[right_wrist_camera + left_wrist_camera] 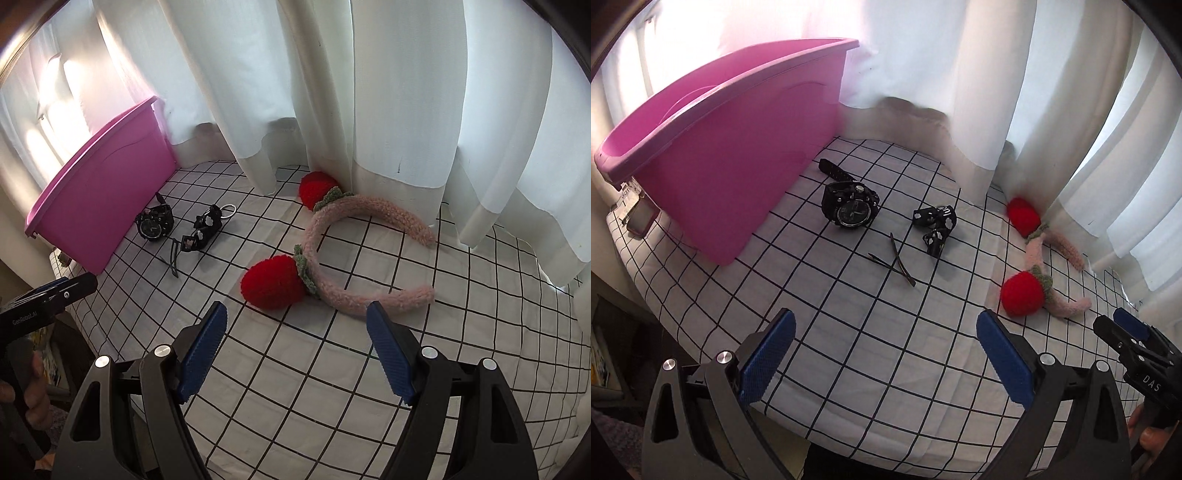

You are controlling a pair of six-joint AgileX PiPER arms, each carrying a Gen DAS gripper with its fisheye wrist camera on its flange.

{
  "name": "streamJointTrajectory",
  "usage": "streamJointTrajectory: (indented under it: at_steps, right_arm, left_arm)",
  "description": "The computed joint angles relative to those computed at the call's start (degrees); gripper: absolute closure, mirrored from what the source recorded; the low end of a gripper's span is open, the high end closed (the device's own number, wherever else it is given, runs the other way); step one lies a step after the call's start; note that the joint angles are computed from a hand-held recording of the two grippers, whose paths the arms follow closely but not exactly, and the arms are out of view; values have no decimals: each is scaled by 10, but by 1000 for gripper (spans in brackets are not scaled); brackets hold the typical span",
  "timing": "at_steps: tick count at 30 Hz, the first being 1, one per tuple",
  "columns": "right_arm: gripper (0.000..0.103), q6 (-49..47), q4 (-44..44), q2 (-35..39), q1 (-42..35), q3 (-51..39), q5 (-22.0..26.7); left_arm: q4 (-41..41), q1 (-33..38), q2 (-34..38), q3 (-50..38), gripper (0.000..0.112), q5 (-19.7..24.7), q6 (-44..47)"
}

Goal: Organize jewelry
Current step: 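Lower the left tool to the brown hair clip while the right tool approaches the pink headband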

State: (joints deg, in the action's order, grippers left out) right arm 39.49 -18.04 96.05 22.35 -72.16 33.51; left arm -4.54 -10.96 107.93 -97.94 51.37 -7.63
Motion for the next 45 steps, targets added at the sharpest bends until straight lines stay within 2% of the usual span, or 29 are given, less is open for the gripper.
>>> streamJointTrajectory:
  at_steps: [8, 19, 22, 25, 27, 31, 34, 41, 45]
  right_arm:
    - [29, -58, 27, 27, -18, 18, -53]
    - [29, -61, 9, 78, -45, 21, -124]
    - [29, -53, -16, 89, -48, 25, -146]
    - [29, 23, -104, 100, -46, 33, -161]
    - [29, 43, -135, 110, -47, 30, -163]
    - [29, 15, -137, 131, -48, 9, -155]
    - [29, -34, -108, 146, -50, -10, -148]
    - [29, -90, -86, 163, -52, -27, -163]
    - [29, -187, -24, 166, -60, -29, -178]
  left_arm:
    - [24, -6, 21, 11, 16, -24, -47]
    - [15, -14, 97, -6, 16, -93, -62]
    - [25, -18, 115, -11, 16, -108, -73]
    - [55, -25, 136, -21, 16, -118, -97]
    - [75, -29, 155, -42, 16, -107, -112]
    - [81, -31, 179, -77, 16, -91, -116]
    - [97, -36, 190, -91, 16, -85, -124]
    - [127, -45, 208, -117, 16, -77, -143]
    - [137, -45, 219, -135, 16, -70, -154]
